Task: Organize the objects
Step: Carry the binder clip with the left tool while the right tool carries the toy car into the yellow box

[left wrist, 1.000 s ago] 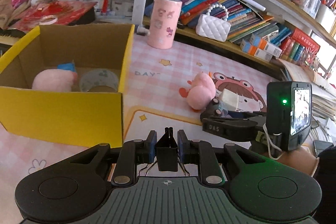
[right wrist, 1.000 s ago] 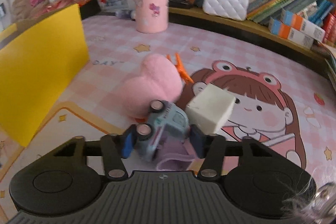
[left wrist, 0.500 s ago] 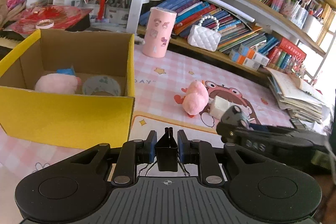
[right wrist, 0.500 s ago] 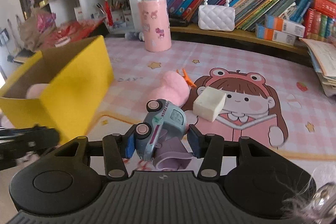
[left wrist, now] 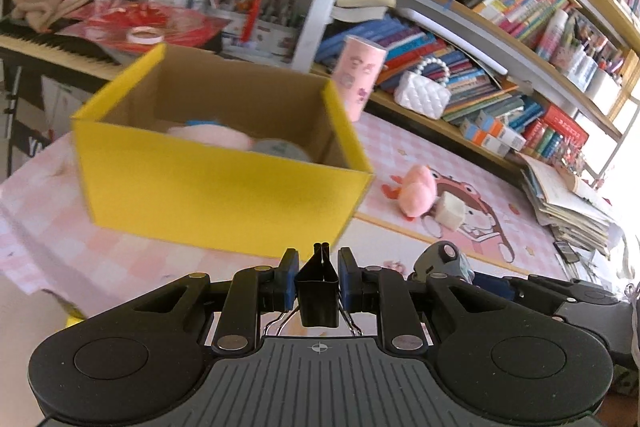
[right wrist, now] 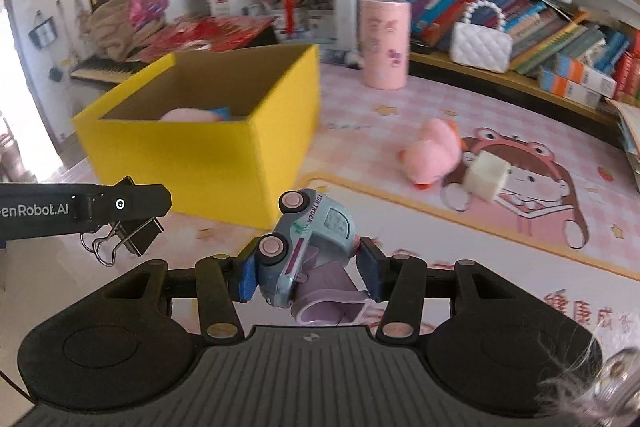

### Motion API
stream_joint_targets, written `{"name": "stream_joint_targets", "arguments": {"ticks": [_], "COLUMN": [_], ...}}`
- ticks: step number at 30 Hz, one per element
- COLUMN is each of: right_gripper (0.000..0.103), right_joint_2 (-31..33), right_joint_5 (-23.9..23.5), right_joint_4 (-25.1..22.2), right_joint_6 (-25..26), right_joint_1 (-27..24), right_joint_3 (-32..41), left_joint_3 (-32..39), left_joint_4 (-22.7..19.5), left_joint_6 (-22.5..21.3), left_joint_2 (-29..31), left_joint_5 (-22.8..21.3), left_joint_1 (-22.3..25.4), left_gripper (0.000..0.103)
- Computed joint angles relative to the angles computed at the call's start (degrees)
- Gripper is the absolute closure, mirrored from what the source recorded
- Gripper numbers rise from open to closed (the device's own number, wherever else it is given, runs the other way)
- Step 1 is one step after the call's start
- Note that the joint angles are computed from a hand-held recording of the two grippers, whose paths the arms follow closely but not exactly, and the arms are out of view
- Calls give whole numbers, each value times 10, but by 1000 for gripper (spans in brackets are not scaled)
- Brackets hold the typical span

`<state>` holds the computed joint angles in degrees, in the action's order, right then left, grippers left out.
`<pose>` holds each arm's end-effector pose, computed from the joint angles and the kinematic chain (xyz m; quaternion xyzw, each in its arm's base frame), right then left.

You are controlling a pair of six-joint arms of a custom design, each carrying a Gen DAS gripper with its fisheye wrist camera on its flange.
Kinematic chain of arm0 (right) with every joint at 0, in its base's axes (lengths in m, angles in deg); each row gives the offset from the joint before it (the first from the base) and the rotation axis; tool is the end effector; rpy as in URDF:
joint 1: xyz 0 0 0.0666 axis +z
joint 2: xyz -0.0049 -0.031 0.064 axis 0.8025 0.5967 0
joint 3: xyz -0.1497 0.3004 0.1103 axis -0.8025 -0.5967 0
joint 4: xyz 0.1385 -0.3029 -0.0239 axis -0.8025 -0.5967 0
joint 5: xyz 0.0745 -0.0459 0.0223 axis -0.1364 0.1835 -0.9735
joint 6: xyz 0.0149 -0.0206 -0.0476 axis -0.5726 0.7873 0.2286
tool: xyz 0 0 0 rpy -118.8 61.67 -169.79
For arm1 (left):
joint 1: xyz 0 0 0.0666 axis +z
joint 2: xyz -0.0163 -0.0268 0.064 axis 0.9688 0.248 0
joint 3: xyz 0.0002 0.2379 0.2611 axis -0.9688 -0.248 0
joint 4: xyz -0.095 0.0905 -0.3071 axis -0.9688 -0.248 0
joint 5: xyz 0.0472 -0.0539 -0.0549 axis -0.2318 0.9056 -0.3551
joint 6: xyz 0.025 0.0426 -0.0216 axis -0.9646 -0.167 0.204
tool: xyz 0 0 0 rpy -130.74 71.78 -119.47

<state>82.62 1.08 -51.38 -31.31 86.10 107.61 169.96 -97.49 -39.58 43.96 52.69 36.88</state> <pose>0.4034 0.2575 0.5183 -0.2019 0.8819 0.1293 0.4058 0.3456 -0.2590 0.4995 -0.1232 0.8837 -0.1203 0.4351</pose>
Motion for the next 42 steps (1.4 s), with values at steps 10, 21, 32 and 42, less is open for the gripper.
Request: {"name": "stream_joint_targets", "arguments": {"ticks": [10,21,32,42], "right_gripper": [56,56,56,56], "right_joint_2": [-8,-14,-1,55], "right_joint_5": [43,91,117,107], "right_joint_4": [5,11,-3,-5], "right_joint_6": [-29,-62,-73,-58], "right_joint_1": [79,134,156,133], "right_joint_3": [-9,-16,10,120], "left_joint_3": [-87,-137,-140,-68], "left_joint_4": [-5,10,33,83], "left_joint_6": [0,-28,-62,-123], "left_joint_2": [-97,-156,-174,-127], "left_joint_5": [-17,-8,5,17], "left_joint_1": [6,13,35,82], "left_gripper": [85,85,85,85]}}
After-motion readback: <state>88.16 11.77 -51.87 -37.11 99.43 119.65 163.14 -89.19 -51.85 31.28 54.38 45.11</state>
